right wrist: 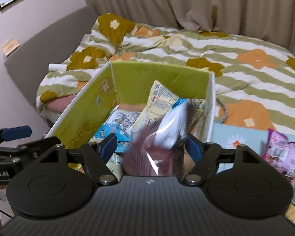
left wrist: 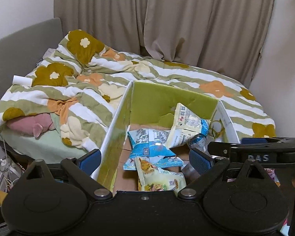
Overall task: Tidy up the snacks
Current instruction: 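Open left tool over box while right tool releases brown bag into box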
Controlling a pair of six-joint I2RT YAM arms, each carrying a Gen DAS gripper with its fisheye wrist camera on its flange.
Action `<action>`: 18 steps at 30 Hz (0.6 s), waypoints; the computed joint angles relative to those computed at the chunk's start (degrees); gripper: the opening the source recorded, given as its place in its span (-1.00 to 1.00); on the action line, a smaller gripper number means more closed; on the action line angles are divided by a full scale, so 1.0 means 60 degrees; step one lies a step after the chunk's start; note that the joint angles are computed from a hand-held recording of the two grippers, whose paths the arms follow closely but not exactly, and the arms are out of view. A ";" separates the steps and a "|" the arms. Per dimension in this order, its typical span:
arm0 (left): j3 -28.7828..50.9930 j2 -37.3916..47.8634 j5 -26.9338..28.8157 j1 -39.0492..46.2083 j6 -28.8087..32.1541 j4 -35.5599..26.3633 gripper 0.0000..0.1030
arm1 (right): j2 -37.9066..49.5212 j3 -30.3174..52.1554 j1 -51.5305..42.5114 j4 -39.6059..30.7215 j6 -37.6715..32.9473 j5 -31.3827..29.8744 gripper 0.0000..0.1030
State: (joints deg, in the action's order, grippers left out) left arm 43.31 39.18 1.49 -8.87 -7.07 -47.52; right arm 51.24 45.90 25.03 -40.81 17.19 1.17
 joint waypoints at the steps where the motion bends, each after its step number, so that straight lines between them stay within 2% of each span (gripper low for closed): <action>1: -0.0037 -0.0034 -0.0032 0.0037 -0.0017 -0.0001 0.90 | -0.0042 -0.0122 -0.0050 0.0142 0.0012 -0.0084 1.00; 7: -0.0084 0.0114 0.0093 0.0349 -0.0203 -0.0095 0.90 | -0.0970 -0.0797 -0.0102 0.0733 -0.0056 0.0060 1.00; 13: -0.0006 0.0137 -0.0088 0.0031 -0.0265 -0.0186 0.90 | -0.1413 -0.0865 -0.0157 0.0384 -0.0193 0.0190 1.00; 18: 0.0114 -0.0015 -0.0087 0.0032 -0.0057 -0.0336 0.90 | -0.1477 -0.0561 -0.0291 -0.0203 -0.0069 -0.0088 1.00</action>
State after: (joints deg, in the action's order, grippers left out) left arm 44.00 39.08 0.97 -8.68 -7.41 -49.53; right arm 42.38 42.53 23.28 -42.03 16.78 0.64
